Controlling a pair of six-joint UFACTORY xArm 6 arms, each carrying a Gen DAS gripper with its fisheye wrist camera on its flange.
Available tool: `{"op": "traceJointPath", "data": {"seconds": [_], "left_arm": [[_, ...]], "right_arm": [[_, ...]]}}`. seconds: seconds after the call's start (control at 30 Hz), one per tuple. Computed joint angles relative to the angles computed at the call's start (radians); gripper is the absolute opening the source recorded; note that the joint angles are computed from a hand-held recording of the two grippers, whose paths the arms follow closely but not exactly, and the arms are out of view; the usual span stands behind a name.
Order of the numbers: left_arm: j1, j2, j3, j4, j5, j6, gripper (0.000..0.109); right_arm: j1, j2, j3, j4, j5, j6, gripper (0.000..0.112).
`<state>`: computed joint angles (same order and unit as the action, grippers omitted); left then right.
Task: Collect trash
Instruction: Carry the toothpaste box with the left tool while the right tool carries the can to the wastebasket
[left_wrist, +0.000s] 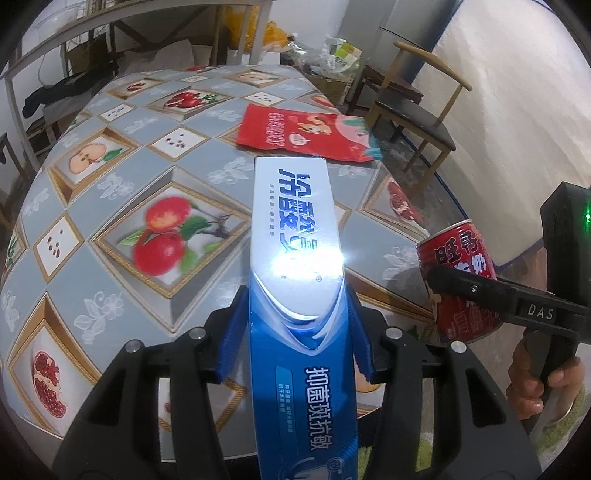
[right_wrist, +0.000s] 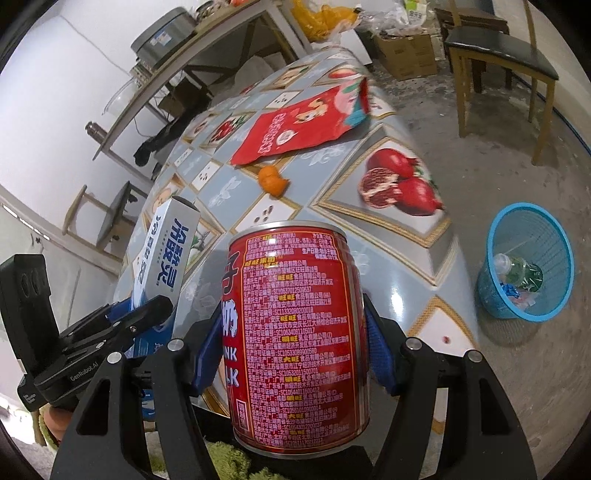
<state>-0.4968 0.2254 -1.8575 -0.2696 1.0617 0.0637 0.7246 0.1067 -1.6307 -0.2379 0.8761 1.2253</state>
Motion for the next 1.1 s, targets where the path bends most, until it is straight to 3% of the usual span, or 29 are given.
{"op": "traceJointPath", "data": {"seconds": [0.27, 0.7, 1.1], "left_arm": [[-0.077, 0.035, -0.065, 0.065, -0.022, -0.007, 0.048], [-0.214, 0.115, -0.191, 0.152, -0.082, -0.006, 0.048], [-0.298, 0.304, -0.489, 0.175, 0.019, 0.026, 0.048]], "right_arm": [[-0.010, -0.175, 0.198, -0.078, -0.050, 0.092, 0.065], [-0.034, -0.404, 0.410, -0.176, -0.018, 0.219, 0.065], [-0.052, -0.607, 0.609, -0.240, 0.023, 0.383, 0.065]]}}
